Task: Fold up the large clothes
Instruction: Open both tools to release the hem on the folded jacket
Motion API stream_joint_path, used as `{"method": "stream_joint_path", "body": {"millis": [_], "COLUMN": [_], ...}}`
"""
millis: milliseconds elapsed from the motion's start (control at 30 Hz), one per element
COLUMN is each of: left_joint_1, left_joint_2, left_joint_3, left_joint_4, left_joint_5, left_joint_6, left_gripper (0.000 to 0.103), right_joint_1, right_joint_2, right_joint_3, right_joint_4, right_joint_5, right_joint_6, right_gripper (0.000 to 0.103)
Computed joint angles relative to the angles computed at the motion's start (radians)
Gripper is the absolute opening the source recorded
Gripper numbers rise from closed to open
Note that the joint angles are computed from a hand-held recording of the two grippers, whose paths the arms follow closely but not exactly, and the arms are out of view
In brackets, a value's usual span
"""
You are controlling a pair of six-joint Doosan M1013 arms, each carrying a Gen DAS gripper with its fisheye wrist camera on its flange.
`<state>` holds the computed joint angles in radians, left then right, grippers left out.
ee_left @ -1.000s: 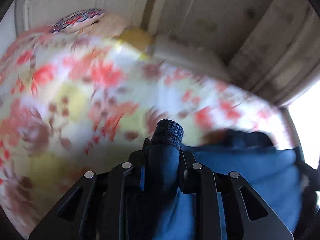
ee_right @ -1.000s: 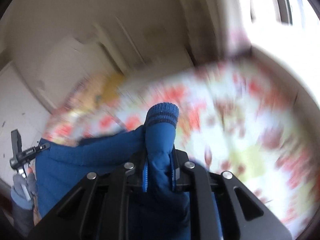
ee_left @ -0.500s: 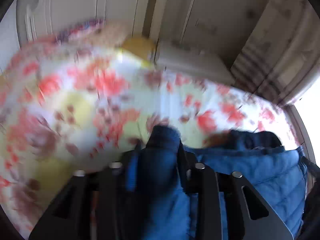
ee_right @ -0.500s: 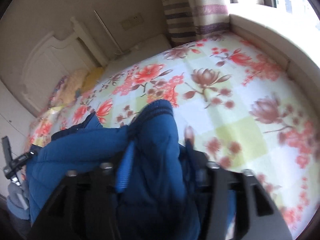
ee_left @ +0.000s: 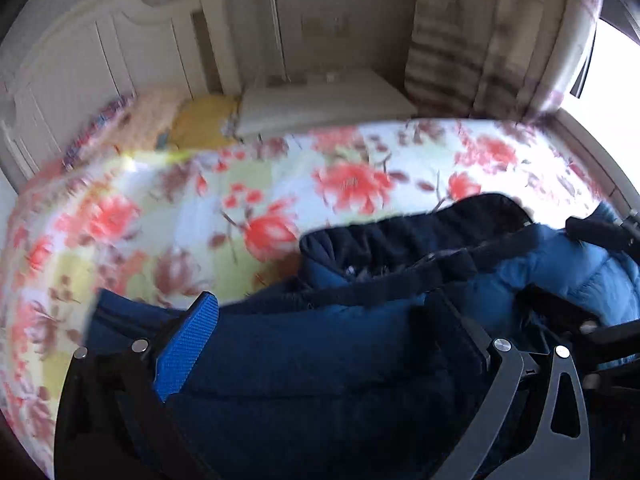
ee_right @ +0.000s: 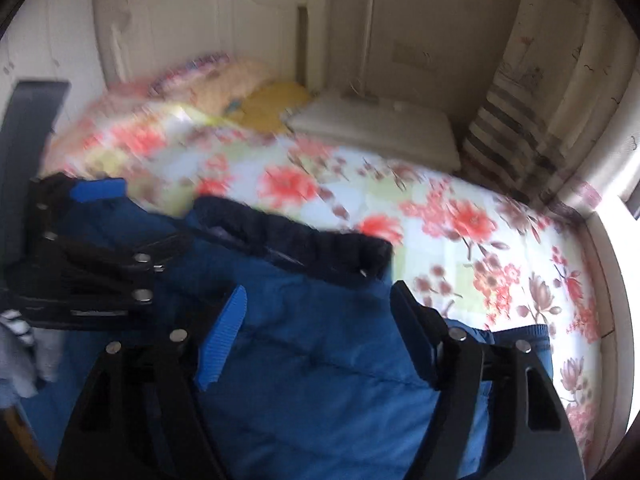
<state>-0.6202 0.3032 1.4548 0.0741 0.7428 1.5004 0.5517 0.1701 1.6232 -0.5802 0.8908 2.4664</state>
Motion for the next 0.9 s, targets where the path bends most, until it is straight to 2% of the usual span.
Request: {"method": "stream_joint_path", "body": {"millis": [67, 167, 233, 533, 633, 700, 767, 800, 900], "left_joint_1": [0.000, -0.018, -0.024, -0.016, 0.004, 0.015, 0.030, 0.042, 0.082], "left_joint_2": [0.016, 0.030, 0.026, 0.024, 0.012, -0.023, -0.064, -0.075, -0.061], "left_joint_3": [-0.004, -0.006, 0.007, 0.012, 0.010, 0.037, 0.073, 0.081, 0.074], "left_joint_4": [0.003, 0.075, 0.104, 0.078, -0.002, 0.003, 0.039, 0.088, 0.145], "left_joint_5": [0.002, 0.011, -0.008, -0.024, -0.018, -0.057, -0.104, -0.104, -0.059], "left_joint_6": [-0.008, -0.048, -0.070, -0.061, -0.017, -0.021, -0.028, -0.056, -0.112], "left_gripper": [0.099, 0.099, 0.099, 0.099, 0.099, 0.099, 0.099, 0.099, 0.099], "right_joint_1": [-0.024, -0.049, -0.045, -0.026, -0.032, -0.043, -0.027, -0.018, -0.056], "right_joint_2": [0.018, 0.027, 0.035, 0.045, 0.037, 0.021, -0.005, -0.025, -0.084], "right_joint_3": [0.008, 0.020, 0.019, 0.020, 0.026, 0.032, 0.043, 0.059, 0.117], "right_joint_4": [0.071, 0.124, 0.103, 0.023, 0.050, 0.089, 0.007, -0.060, -0.059], "right_joint_5": [-0.019, -0.060, -0.055, -0.042, -0.056, -0.067, -0.028, -0.007, -0.003], "right_joint_6": [-0.034, -0.040, -0.028, 0.031, 0.013, -0.009, 0.038, 0.091, 0.178], "right_gripper": [0.076, 0.081, 0.082, 0.085, 0.085, 0.083, 0.081, 0.082, 0.084]}}
